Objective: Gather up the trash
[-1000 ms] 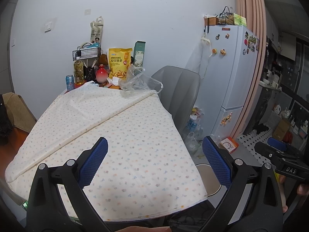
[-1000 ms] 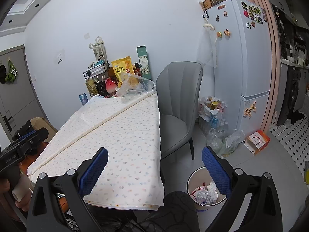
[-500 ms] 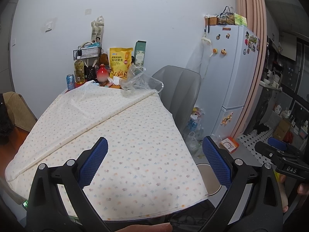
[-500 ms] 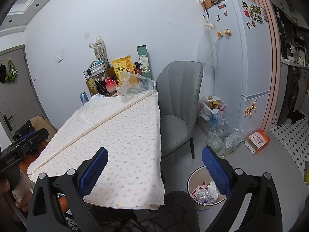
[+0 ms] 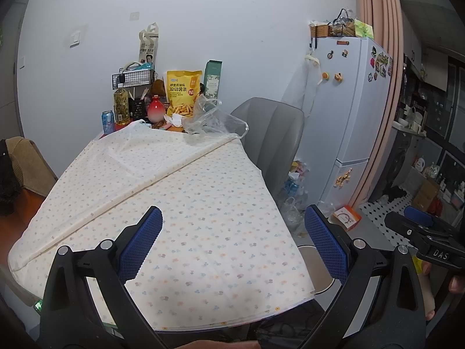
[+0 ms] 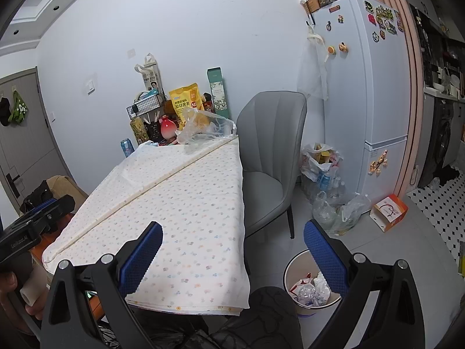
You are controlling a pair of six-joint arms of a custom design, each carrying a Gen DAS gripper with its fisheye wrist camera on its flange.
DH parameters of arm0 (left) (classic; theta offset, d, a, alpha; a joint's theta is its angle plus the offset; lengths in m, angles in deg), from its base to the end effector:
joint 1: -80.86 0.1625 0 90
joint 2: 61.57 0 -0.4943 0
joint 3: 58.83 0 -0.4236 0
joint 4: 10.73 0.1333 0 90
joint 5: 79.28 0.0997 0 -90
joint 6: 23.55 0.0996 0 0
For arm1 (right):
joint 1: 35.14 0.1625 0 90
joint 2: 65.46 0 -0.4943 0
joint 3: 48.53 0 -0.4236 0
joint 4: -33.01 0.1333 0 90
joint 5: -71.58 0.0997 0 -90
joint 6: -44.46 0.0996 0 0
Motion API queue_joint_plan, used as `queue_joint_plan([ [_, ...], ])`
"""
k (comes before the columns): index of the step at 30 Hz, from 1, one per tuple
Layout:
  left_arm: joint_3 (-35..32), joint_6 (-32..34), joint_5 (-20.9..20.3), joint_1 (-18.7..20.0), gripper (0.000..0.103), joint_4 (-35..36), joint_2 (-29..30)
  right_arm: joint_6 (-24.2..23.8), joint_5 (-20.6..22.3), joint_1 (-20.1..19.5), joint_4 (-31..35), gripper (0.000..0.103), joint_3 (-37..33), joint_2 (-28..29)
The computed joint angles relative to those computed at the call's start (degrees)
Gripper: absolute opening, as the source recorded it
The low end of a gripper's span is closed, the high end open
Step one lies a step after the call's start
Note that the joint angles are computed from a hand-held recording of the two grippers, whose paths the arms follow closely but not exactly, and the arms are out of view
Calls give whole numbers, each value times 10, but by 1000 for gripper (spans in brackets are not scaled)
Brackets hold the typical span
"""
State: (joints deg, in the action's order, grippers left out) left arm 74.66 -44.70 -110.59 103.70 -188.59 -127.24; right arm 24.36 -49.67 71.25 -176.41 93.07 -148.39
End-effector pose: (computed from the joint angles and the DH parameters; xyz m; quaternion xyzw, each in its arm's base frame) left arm -0.3530 -0.3856 0.2062 0.2570 0.8234 -0.4450 0.2406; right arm 0.1923 -0.3646 0.3366 0.1308 -0.8317 0.4792 0.2480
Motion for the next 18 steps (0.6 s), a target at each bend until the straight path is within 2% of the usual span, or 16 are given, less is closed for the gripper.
queue_joint_plan([
  [18, -1, -15, -10, 8, 97, 13, 1, 5, 5, -9, 6, 95, -1, 11],
])
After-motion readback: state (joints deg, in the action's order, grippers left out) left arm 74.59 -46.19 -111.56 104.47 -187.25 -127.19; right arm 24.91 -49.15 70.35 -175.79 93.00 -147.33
